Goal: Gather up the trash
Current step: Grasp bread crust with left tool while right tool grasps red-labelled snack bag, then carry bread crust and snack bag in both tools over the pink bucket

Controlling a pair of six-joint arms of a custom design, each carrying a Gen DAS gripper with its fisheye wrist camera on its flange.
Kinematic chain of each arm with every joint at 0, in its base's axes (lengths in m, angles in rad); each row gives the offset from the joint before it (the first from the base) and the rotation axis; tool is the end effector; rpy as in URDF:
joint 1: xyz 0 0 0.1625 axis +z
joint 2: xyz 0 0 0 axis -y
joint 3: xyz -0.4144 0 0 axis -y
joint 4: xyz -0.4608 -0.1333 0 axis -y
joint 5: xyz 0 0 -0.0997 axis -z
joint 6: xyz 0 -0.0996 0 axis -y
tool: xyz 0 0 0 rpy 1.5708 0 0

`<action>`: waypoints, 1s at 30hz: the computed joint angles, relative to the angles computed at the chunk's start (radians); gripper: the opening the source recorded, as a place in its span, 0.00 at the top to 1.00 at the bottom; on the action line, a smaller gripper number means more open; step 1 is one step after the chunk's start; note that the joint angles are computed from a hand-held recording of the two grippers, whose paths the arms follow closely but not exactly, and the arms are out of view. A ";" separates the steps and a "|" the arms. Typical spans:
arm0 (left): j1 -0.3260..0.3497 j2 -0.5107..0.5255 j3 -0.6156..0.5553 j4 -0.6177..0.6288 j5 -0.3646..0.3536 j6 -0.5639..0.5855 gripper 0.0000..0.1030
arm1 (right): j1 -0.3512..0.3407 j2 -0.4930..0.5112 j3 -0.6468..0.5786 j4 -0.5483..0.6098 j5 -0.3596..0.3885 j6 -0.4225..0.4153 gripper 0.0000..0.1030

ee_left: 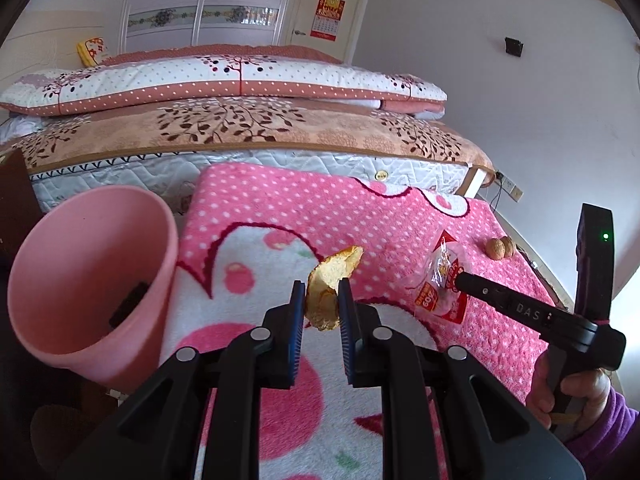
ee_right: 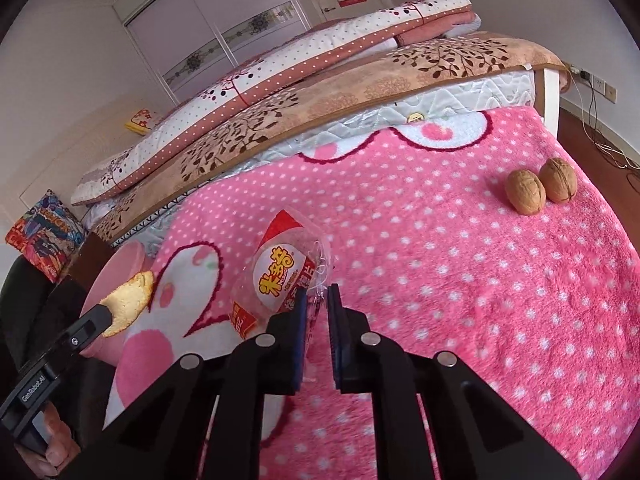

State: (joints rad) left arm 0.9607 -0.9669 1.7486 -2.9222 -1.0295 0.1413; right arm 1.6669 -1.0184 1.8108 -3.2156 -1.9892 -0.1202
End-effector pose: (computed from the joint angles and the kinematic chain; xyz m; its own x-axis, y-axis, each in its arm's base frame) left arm -0.2454 -0.6732 0.1609 -0.7851 0.3578 -0.5055 0.5990 0.6462 -0.4729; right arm 0.1572 -0.6631 0.2023 -0.9245 0.1367 0.3558 -0.1753 0.6764 -0.7154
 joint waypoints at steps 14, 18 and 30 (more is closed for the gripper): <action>0.009 -0.104 0.069 -0.152 0.079 0.043 0.84 | 0.139 0.094 -0.114 0.054 0.045 -0.077 0.91; 0.020 -0.126 0.077 -0.202 0.130 0.073 0.84 | 0.168 0.146 -0.180 0.103 0.058 -0.088 0.91; 0.068 -0.133 0.068 -0.237 0.226 0.103 0.84 | 0.224 0.303 -0.364 0.208 0.065 -0.144 0.91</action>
State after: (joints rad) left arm 1.0289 -1.0998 1.8171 -3.1594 -0.8033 0.2442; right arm 1.8912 -0.7157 1.4464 -3.0075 -1.9243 -0.2644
